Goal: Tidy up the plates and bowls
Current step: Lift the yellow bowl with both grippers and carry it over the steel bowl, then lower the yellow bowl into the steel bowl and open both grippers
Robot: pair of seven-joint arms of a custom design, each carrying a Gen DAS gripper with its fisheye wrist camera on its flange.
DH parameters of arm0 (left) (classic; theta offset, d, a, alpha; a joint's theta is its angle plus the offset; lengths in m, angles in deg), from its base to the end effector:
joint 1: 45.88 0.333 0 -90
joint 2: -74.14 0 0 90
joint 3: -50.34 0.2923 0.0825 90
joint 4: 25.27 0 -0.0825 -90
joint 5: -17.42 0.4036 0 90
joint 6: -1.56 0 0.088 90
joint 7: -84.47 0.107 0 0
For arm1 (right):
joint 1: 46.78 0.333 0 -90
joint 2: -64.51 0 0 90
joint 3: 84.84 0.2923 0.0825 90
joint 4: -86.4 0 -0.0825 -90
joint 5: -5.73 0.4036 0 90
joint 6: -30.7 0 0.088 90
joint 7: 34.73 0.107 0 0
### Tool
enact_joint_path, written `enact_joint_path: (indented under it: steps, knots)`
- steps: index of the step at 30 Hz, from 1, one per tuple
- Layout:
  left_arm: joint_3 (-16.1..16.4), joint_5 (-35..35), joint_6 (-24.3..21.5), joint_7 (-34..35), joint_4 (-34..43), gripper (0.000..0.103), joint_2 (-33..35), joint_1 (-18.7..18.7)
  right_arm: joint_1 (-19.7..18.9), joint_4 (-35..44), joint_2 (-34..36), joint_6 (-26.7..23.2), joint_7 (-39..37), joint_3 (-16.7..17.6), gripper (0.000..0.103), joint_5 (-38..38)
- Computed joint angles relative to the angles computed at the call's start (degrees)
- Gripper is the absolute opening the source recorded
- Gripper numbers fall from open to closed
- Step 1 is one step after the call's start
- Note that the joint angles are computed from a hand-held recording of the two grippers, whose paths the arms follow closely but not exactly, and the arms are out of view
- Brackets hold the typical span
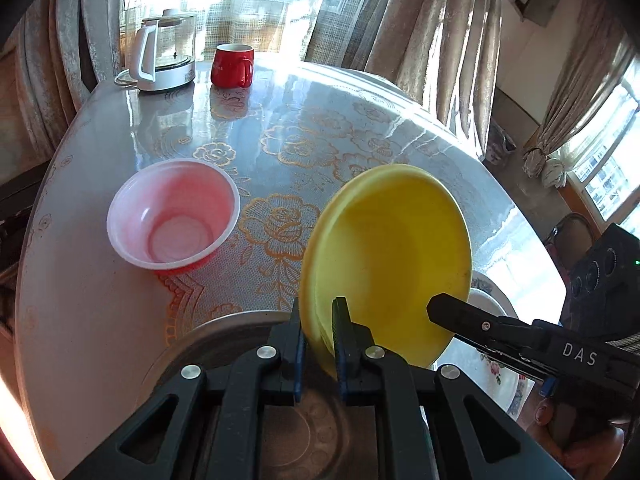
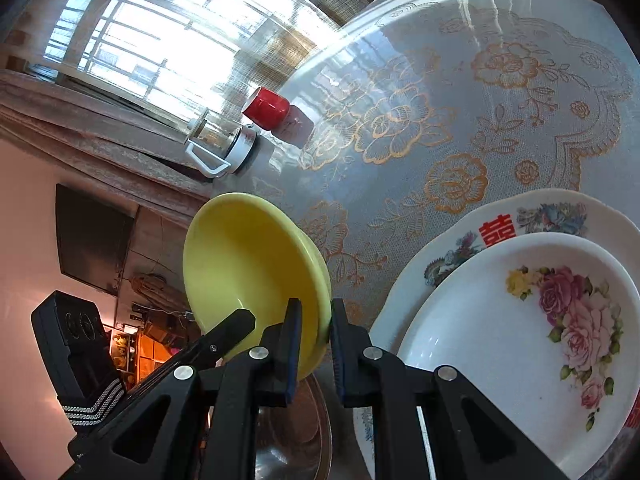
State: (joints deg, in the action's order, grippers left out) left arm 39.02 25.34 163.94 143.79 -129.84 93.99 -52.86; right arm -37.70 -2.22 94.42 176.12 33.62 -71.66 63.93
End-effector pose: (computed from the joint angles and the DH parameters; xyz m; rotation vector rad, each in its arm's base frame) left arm 0.6576 -0.2123 0.3938 -2.0694 1.8100 -0.8852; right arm 0.6933 0.2446 0.3715 -1.5502 1.6014 0.3820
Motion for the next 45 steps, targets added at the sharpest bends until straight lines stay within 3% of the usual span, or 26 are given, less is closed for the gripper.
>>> enact_joint_path:
  steps: [5,11,20,25,30,34,37,45]
  knots:
    - [-2.3,-4.6,4.0,3.2,-8.1,0.012,-5.1,2.6,0.1,-4.8,-3.5,1.3,-3.6,0.9,0.016,3.3]
    - [-4.7,-13.2,4.8,9.4,-13.8,0.012,-8.6,5.1,1.6,-7.8,-5.5,0.0,-5.0,0.1,0.016,4.0]
    - [-4.1,-21.6,0.3,16.1,-16.8,0.012,-10.0,4.7,4.7,-10.8,-7.5,0.2,-3.2,-1.9,0.022,-3.3]
    - [-1.4,-16.1,-0.5,11.5,-17.7,0.013,-10.1,2.3,5.8,-12.1,-8.0,1.9,-3.6,-2.2,0.022,-7.1]
    - [1.5,-4.2,-1.1,3.0,-18.0,0.014,-10.7,-0.5,8.3,-12.8,-8.6,4.8,-1.3,-3.3,0.022,-14.9]
    - [1.4,-1.5,-0.8,1.0,-19.0,0.023,-11.4,0.0,8.7,-12.2,-8.1,4.9,1.2,-3.4,0.022,-18.4]
    - [1.6,0.5,-0.3,-0.3,-18.9,0.039,-11.4,-0.1,8.6,-11.7,-7.8,4.7,2.4,-3.1,0.023,-19.0]
    - [2.1,6.4,-0.3,-4.3,-18.5,0.039,-11.2,-0.7,9.6,-11.6,-7.6,5.6,3.9,-3.4,0.024,-22.8]
